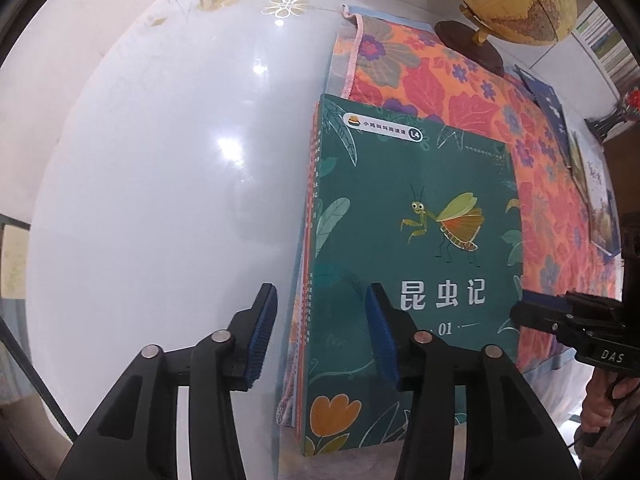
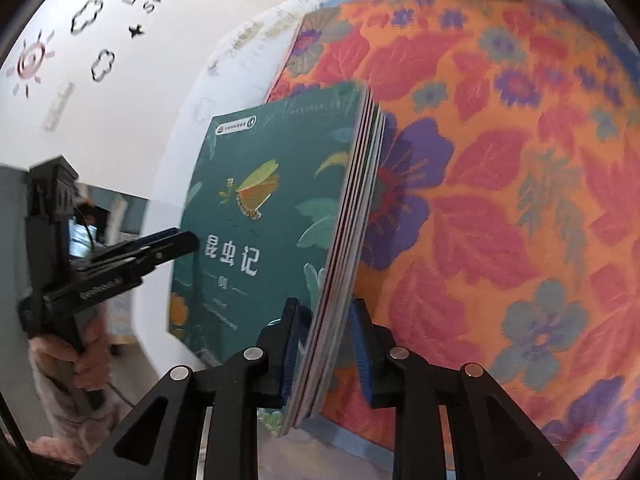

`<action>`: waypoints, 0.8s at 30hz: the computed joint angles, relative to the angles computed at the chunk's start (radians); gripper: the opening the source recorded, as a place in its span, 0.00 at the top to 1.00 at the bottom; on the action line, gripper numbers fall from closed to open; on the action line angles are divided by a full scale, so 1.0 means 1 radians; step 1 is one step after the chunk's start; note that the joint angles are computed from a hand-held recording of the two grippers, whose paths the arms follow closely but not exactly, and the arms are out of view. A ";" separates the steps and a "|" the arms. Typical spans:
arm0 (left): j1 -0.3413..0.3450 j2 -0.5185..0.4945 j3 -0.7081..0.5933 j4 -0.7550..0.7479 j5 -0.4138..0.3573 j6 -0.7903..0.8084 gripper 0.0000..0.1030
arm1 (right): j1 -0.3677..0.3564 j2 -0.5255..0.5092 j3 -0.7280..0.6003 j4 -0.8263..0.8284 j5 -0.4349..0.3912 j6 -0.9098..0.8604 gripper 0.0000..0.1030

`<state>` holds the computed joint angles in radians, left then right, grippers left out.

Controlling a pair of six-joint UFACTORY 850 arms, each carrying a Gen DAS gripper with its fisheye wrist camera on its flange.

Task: Organize books

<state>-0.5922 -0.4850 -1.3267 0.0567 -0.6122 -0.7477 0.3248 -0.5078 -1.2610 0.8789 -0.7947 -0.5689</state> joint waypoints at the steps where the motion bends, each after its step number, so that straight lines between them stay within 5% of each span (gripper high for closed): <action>1: -0.001 -0.001 -0.002 0.004 -0.004 -0.007 0.54 | -0.004 -0.002 0.004 0.021 -0.006 -0.010 0.71; 4: -0.004 -0.013 -0.023 0.017 -0.037 -0.034 0.51 | -0.013 0.004 0.021 0.055 -0.007 -0.037 0.71; 11: -0.057 -0.118 -0.209 0.154 -0.271 -0.120 0.53 | -0.079 0.045 0.055 0.058 0.005 -0.051 0.71; 18: -0.120 -0.230 -0.441 0.178 -0.303 -0.098 0.49 | -0.237 0.130 0.144 0.169 0.081 -0.116 0.56; 20: -0.139 -0.281 -0.531 0.177 -0.306 -0.094 0.36 | -0.283 0.148 0.163 0.193 0.084 -0.129 0.54; 24: -0.180 -0.446 -0.806 0.151 -0.351 -0.025 0.34 | -0.376 0.193 0.189 0.181 0.100 -0.159 0.50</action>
<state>-0.7718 -0.9309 -2.1326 0.2074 -0.9632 -0.7729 -0.0509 -0.3148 -1.0724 1.0596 -0.6950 -0.7281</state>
